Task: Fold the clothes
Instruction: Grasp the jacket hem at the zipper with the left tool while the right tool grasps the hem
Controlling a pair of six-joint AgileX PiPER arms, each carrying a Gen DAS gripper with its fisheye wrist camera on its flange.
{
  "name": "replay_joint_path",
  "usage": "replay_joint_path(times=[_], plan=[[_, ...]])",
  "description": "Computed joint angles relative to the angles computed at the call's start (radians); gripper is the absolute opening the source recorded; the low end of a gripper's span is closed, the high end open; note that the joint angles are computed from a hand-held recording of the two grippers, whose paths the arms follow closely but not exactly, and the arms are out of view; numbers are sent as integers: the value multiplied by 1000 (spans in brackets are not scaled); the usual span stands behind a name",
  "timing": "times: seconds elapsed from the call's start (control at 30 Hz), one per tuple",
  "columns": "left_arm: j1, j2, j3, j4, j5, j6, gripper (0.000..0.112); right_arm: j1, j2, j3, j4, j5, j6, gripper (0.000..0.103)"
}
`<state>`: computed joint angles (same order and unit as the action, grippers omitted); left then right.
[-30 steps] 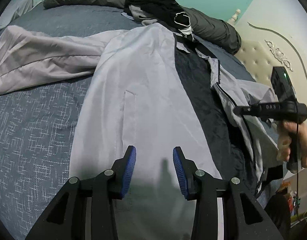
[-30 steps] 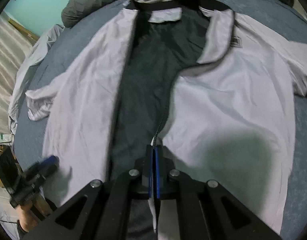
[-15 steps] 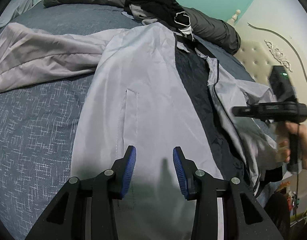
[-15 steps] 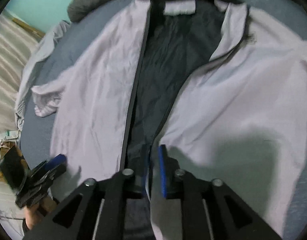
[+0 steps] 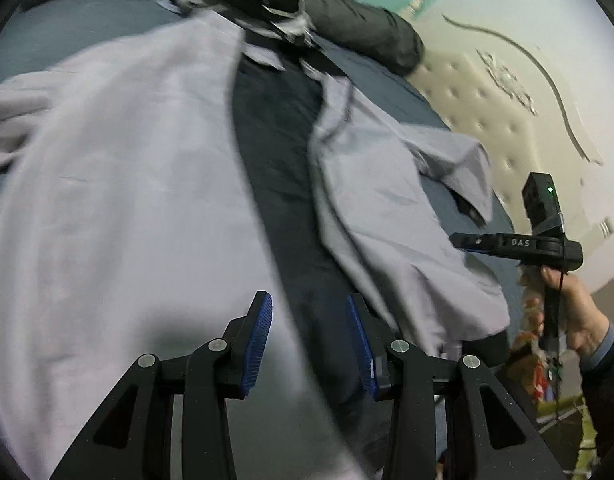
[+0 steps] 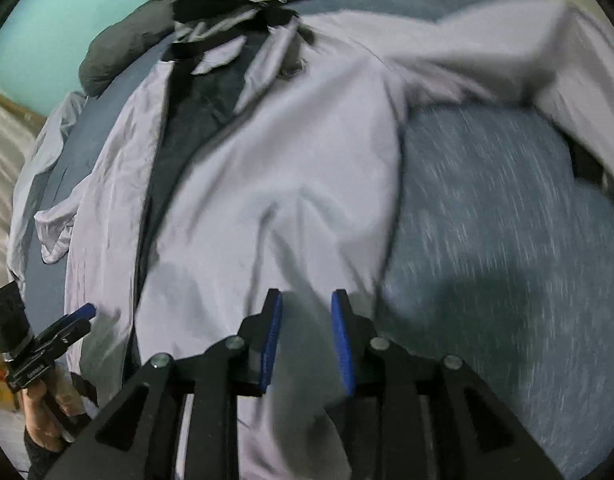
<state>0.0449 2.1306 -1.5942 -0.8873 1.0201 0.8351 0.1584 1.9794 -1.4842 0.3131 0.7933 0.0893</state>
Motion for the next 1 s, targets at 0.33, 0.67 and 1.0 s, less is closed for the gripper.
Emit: replay_joint_path(times=[0.33,0.67,1.0], plan=[[-146,101,-128,41,40,-143,42,-72,-143,220,182,-15,-168,46],[-176,154,-137,9,57,-115,9,-93,-132,292,354,-3,-319,46],[-106,91,-129,-52,133,-58,6,-89,-192,298,336,-39,-344,2]])
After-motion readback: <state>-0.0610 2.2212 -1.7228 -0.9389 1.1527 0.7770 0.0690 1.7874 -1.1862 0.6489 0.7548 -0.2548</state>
